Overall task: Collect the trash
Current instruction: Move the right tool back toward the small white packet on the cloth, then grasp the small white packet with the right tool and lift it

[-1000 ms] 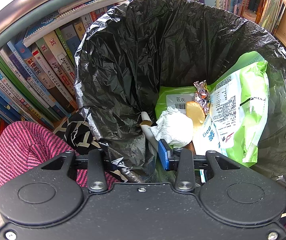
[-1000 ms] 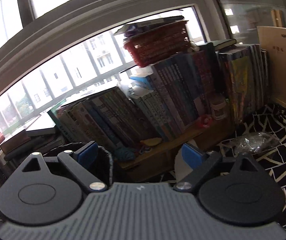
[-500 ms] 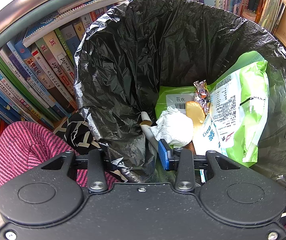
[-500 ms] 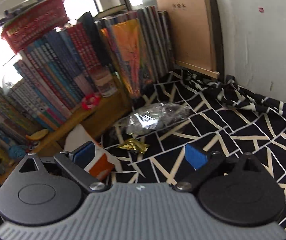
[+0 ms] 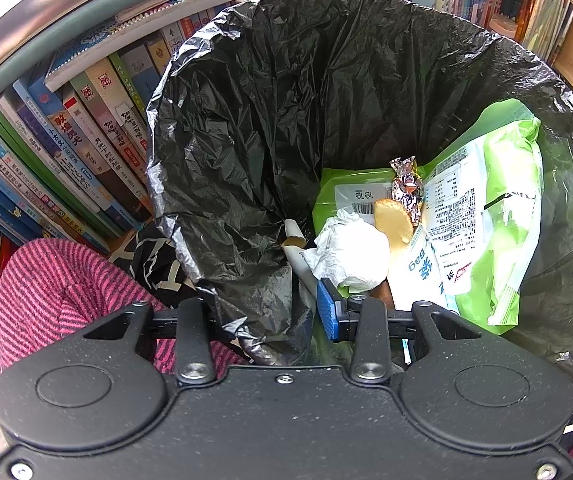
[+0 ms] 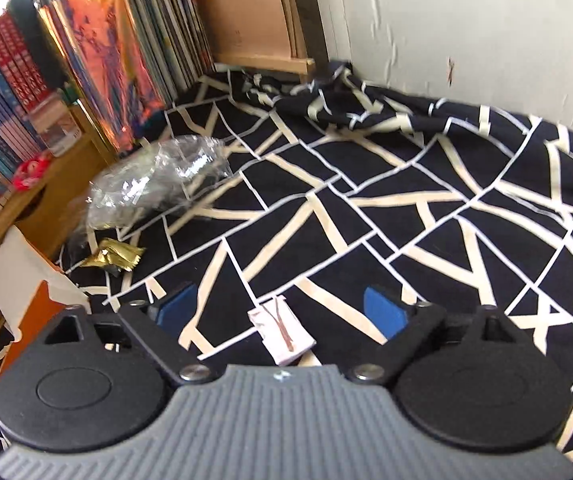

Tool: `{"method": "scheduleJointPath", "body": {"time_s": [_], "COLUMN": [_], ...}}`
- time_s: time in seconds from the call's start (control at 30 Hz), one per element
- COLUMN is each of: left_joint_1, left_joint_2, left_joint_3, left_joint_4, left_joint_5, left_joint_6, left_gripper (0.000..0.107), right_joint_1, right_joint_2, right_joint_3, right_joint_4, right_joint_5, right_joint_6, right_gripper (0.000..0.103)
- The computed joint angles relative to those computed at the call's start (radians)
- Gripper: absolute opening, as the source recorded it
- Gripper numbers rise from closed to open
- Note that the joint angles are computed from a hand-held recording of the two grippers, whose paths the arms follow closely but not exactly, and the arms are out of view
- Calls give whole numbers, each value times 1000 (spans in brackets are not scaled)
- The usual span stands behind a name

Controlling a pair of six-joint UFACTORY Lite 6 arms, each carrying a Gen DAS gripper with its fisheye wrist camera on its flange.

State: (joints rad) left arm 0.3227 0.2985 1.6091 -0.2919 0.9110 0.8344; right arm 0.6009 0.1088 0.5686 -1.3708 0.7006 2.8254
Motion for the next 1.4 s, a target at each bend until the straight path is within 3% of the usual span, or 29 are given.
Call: {"method": "scheduleJointPath", "body": {"time_s": [0.2, 0.37, 0.43, 0.8, 1.07, 1.2, 1.4], "left_joint_1": [-13, -19, -18, -3, 3, 7, 7], "left_joint_2": [-2, -3, -4, -4, -5, 0, 0], "left_joint_3": [2, 1, 0, -1, -8, -3, -3], "left_joint_4": [33, 44, 43, 16, -5, -15, -17], "left_joint_5": [0, -1, -2, -1, -6, -4, -3], "left_joint_6": [-27, -37, -35, -28, -30, -32, -33], "left_gripper": [33, 33, 33, 33, 33, 33, 33], "right_joint_1": [-45, -24, -18, 60, 131, 208, 351], "right_joint_2": [93, 180, 170, 59, -149, -196, -134], "right_joint_3": [47, 163, 168, 191, 153, 273, 534], "right_joint_4": [-83, 99, 108, 87, 100, 89, 8], "right_joint_5": [-72, -46, -45, 42, 128, 204, 251], "right_joint_6": [-18, -254, -252, -247, -190, -323, -445], "right_gripper": [88, 56, 30, 30, 30, 30, 30]}}
